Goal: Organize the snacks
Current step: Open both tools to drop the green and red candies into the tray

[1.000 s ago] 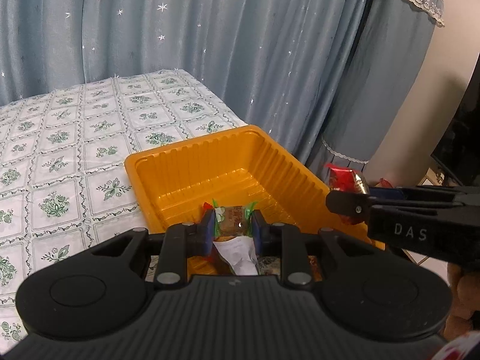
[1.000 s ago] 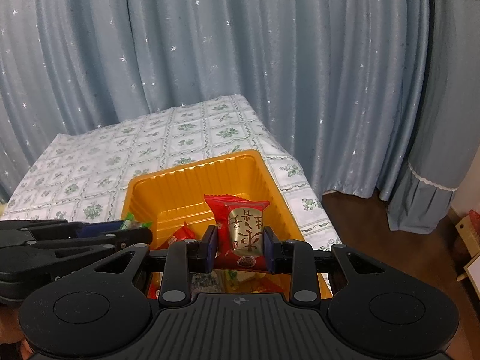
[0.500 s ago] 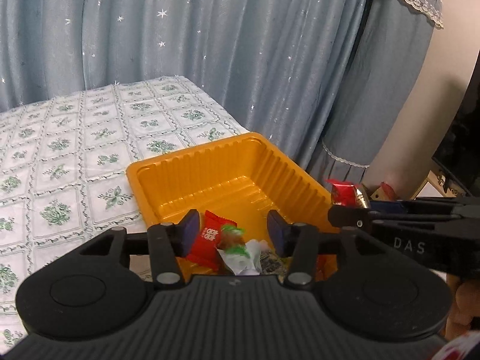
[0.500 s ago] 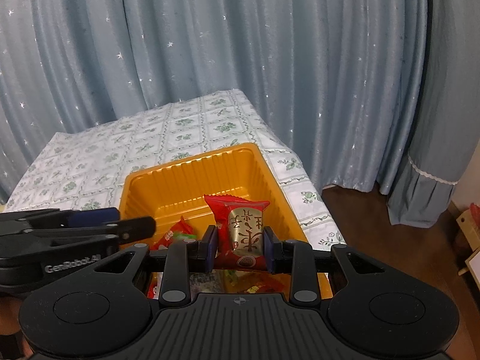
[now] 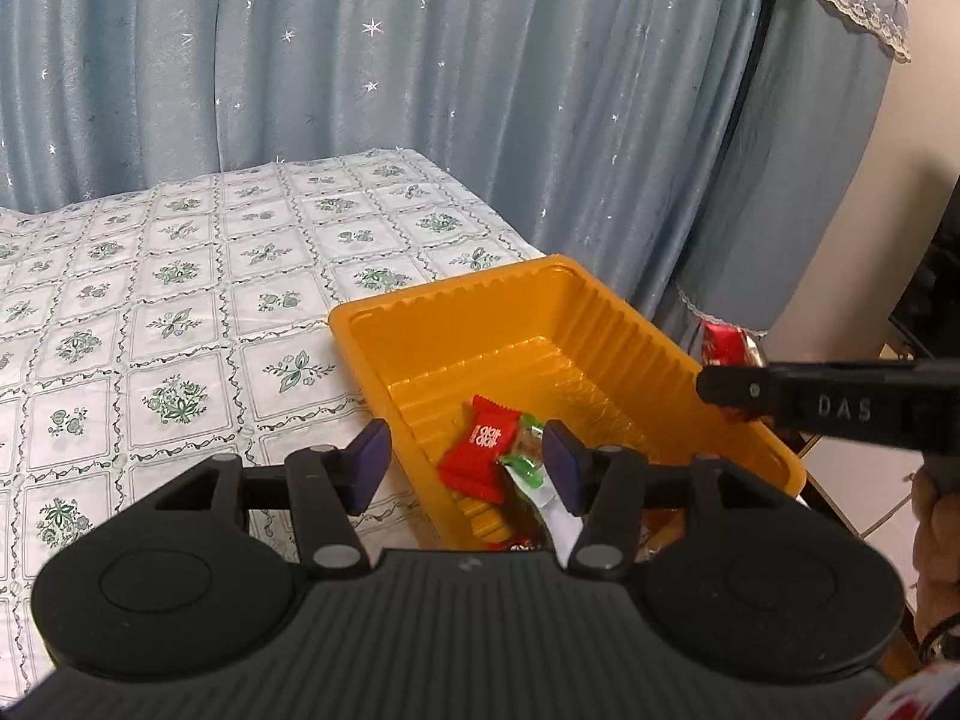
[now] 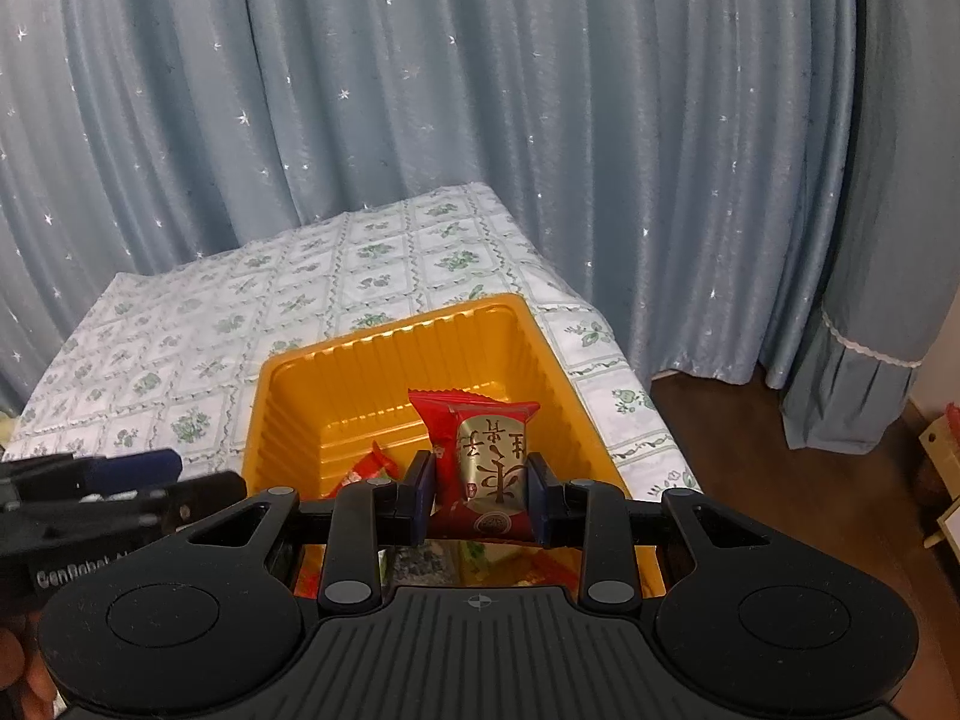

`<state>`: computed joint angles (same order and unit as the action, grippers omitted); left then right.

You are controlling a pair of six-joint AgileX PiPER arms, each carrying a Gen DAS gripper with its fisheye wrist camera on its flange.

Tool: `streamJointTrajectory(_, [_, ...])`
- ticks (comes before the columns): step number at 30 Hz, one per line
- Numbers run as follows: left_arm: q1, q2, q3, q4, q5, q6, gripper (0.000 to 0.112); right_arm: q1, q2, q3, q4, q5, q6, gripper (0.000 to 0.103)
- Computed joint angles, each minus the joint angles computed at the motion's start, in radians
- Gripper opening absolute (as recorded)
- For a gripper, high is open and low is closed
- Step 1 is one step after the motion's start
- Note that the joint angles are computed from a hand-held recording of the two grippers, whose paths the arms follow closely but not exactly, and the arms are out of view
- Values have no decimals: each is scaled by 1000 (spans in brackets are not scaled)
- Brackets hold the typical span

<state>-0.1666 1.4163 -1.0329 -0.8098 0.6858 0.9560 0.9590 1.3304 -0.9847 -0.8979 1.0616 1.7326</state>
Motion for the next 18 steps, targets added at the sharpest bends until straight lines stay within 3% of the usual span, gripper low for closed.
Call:
streamJointTrajectory(7, [6, -2, 6, -19, 6, 18, 53, -47, 29, -20, 4, -49, -33, 32])
streamJointTrajectory(9, [6, -2, 8, -15, 3, 13, 54, -78, 28, -9, 10, -102, -42, 32])
streamJointTrajectory(12, [15, -3, 16, -18, 4, 17, 57, -114, 11, 22, 19, -166, -16, 42])
streamJointTrajectory(14, [24, -13, 26, -21, 9, 23, 58, -94, -10, 48, -16, -152, 48, 48])
streamJointTrajectory(18, [42, -45, 56, -24, 15, 21, 64, -30, -53, 74, -49, -76, 132, 49])
